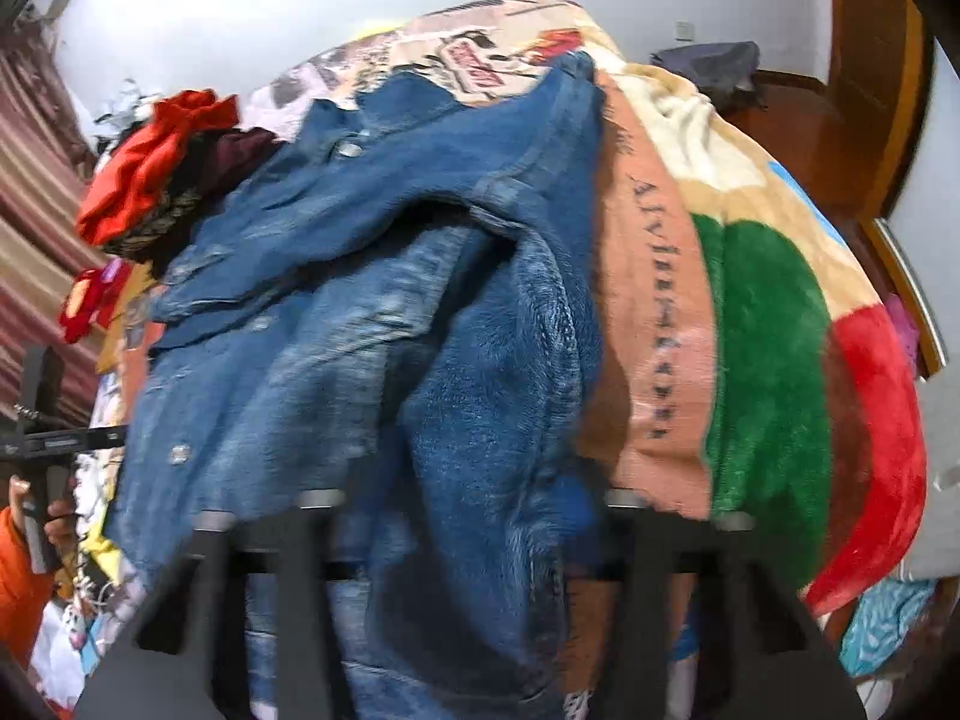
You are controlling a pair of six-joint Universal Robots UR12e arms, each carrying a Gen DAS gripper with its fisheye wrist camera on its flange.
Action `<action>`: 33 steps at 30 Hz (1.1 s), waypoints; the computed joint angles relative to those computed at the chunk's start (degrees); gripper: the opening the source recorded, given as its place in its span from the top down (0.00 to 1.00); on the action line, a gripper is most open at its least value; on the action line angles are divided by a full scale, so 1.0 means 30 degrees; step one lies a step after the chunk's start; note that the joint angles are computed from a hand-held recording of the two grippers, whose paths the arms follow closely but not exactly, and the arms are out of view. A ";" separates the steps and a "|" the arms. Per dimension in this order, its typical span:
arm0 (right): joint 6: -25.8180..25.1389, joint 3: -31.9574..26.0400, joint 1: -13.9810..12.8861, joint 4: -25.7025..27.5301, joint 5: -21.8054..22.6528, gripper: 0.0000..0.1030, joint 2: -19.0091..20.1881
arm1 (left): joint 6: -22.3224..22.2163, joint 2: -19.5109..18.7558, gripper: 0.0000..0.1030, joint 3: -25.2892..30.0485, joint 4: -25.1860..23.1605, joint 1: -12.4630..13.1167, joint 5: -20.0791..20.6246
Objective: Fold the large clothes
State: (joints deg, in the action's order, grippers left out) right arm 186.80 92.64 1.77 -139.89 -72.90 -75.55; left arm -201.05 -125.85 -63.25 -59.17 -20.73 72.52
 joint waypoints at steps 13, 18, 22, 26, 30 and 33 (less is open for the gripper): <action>0.1358 -0.2112 -0.0131 -0.4205 0.0484 0.93 0.0737 | -0.1148 -0.0070 0.92 0.1636 0.5318 -0.0357 0.5595; 0.2796 -0.2854 -0.0192 -0.3408 -0.1158 0.93 0.1875 | -0.2456 -0.0872 0.89 0.2198 0.3837 -0.0126 0.7338; 0.3493 -0.3029 -0.0563 -0.1997 -0.0370 0.93 0.2490 | -0.2521 -0.1621 0.83 0.2899 0.2216 -0.0088 0.7380; 0.3464 -0.2818 -0.0733 -0.2071 0.0308 0.89 0.2140 | -0.1411 -0.1594 0.80 0.2736 0.2207 -0.0276 0.7840; 0.2501 -0.2906 -0.0713 -0.1047 0.0490 0.78 0.1673 | -0.0198 -0.0885 0.47 0.2029 0.2683 -0.0339 0.7892; 0.1666 -0.2701 -0.0622 -0.0905 0.0213 0.44 0.1301 | 0.0379 -0.0041 0.45 0.0819 0.3735 -0.0340 0.7788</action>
